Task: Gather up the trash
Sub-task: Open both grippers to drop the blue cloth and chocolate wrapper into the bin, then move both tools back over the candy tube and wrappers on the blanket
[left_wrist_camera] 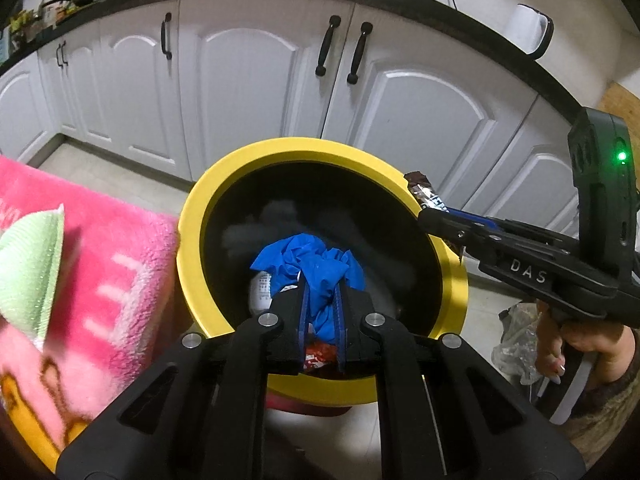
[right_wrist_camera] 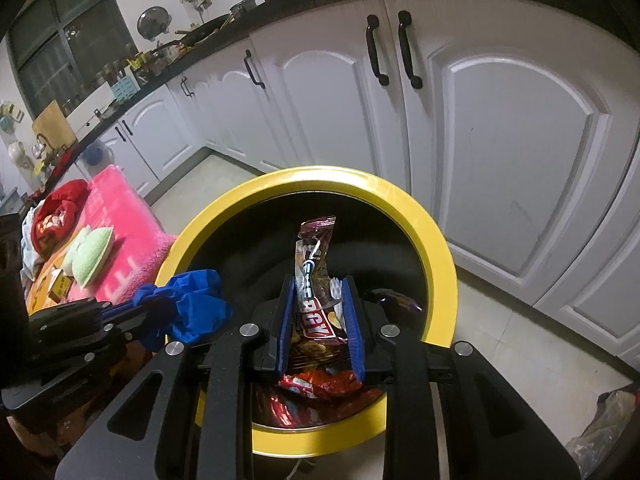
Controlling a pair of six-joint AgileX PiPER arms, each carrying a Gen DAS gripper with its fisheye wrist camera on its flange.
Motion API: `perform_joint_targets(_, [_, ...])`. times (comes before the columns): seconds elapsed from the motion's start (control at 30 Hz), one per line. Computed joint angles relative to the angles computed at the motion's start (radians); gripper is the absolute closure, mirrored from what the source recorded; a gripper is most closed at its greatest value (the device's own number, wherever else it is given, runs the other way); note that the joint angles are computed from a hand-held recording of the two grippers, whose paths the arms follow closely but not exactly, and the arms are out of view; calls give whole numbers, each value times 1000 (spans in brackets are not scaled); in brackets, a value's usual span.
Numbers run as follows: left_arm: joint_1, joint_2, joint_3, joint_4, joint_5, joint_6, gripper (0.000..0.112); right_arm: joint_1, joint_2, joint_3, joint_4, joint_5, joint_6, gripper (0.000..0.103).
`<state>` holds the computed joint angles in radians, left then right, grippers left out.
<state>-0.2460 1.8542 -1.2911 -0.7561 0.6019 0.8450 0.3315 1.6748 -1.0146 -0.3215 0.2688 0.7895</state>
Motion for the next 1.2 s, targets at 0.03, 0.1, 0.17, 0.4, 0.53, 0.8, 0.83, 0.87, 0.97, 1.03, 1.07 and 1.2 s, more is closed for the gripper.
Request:
perform_joint_targets(0.03, [0, 5, -4, 2, 2, -3, 107, 1, 2, -1, -3, 0, 3, 79])
perform_joint_targets(0.1, [-1, 7, -6, 8, 2, -8, 106, 0, 7, -5, 1, 1, 4, 79])
perform_joint_targets(0.17, [-1, 9, -8, 13, -1, -14, 99, 0, 10, -7, -10, 5, 19, 78])
perform_joint_targets(0.4, [8, 6, -9, 19, 3, -22, 76, -13, 8, 6, -11, -2, 39, 62])
perform_joint_targets(0.53, [14, -5, 0, 17, 0, -21, 64, -14, 0, 13, -51, -1, 86, 56])
perform_joint_targets(0.8, [29, -53, 46, -9, -35, 9, 28, -6, -32, 29, -220, 15, 273, 39])
perform_joint_targets(0.83, [32, -57, 49, -14, -38, 12, 20, -4, -37, 29, -236, 18, 293, 35])
perform_joint_targets(0.87, [33, -65, 55, -15, -46, 11, 20, -2, -42, 29, -257, 24, 317, 31])
perform_joint_targets(0.97, [35, -82, 64, 8, -63, -14, 20, 15, -62, 30, -359, 48, 421, 25])
perform_joint_targets(1.03, [37, -95, 69, 16, -67, -20, 20, 29, -76, 29, -413, 64, 469, 23])
perform_joint_targets(1.07, [40, -105, 77, 14, -71, -18, 20, 37, -81, 26, -434, 75, 489, 21])
perform_joint_targets(1.2, [55, -135, 93, 3, -71, -13, 20, 53, -99, 16, -458, 92, 512, 19])
